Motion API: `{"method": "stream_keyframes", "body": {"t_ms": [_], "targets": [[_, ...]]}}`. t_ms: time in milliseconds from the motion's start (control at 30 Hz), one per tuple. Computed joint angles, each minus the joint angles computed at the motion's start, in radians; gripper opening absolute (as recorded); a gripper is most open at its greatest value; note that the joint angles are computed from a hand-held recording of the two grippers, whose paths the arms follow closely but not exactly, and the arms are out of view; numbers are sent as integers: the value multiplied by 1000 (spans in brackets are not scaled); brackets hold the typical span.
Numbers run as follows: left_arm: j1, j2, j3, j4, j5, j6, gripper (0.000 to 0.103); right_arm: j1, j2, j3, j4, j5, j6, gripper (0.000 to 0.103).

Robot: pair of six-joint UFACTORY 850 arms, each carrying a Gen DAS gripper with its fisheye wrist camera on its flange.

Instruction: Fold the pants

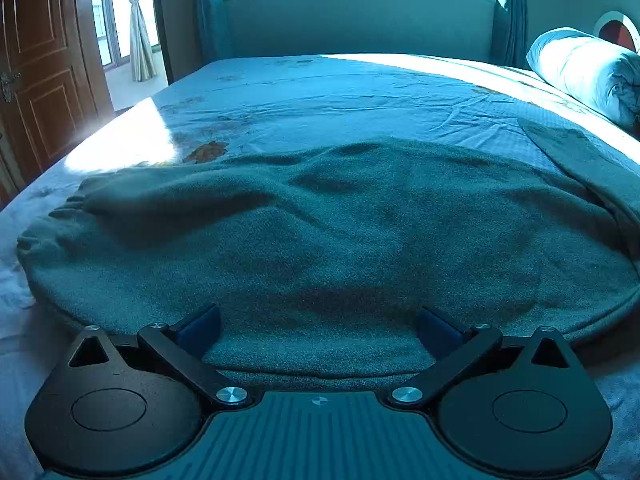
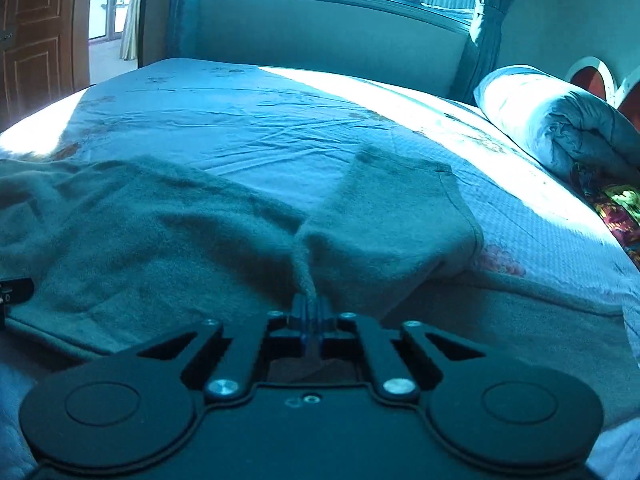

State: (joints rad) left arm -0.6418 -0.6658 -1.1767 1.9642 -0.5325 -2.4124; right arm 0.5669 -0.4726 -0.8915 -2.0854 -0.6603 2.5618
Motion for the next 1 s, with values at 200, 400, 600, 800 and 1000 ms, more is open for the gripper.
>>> {"method": "stream_keyframes", "body": {"t_ms": [200,400,600,800,1000], "targets": [[0,7,31,110,-17,-98,103,-9,107,172,-101,26,376,6],[-7,4,40,142,-38,-132,103,8,180,226,-130,-110,396,14],[-2,10,36,121,-32,-137,103,-65,72,15,-191,6,198,13],[10,2,10,-51,-76,-14,103,-108,-67,-168,-67,183,-8,13],[36,-6,0,-18,-12,-24,103,-110,52,3,-223,9,310,0]]}}
